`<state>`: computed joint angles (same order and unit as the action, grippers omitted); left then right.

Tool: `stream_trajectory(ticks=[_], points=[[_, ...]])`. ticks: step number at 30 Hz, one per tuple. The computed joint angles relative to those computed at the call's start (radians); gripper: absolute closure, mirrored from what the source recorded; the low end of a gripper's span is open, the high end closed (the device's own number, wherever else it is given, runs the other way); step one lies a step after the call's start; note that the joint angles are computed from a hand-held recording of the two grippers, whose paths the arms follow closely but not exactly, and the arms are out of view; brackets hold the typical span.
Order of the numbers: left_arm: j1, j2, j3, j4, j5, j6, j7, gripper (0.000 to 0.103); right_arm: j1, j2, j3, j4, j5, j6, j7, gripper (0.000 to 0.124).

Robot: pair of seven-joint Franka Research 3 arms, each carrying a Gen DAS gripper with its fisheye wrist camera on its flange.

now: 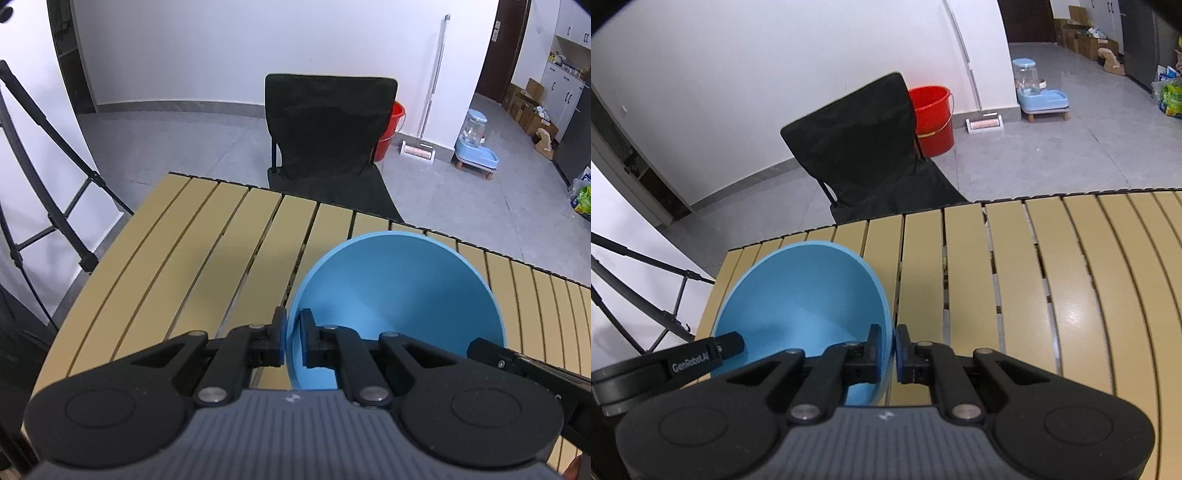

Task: Organize plates and bowls
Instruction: 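Lift the last bowl with both grippers and carry it over the bowl stack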

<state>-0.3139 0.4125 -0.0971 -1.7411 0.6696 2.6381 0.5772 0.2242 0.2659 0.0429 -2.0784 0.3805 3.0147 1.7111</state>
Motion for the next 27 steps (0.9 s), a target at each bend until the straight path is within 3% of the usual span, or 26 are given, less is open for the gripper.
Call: stream_trajectory(ticks=[5,10,12,19,27], points=[[-0.015,-0.1,-0.007,-0.093,0.045,0.007,-0.048,0.095,0.045,-0.108,-0.045,-0.106,-0.071,0.023,0.075,0.117],[-0.014,-0.205,-0.031,-0.189,0.102,0.008,-0.119,0.095,0.047,-0.227,-0.048,-0.218,-0.162,0.042,0.168,0.117],[-0.009,-0.253,-0.046,-0.236,0.122,0.006,-0.144,0.095,0.035,-0.272,-0.042,-0.257,-0.265,0.043,0.26,0.118],[0.032,-0.417,-0.103,-0.384,0.149,0.024,-0.203,0.095,-0.08,-0.442,0.081,-0.385,-0.438,0.032,0.428,0.118],[0.082,-0.603,-0.162,-0.531,0.129,0.036,-0.222,0.095,-0.157,-0.619,0.211,-0.483,-0.476,-0.004,0.5,0.118]])
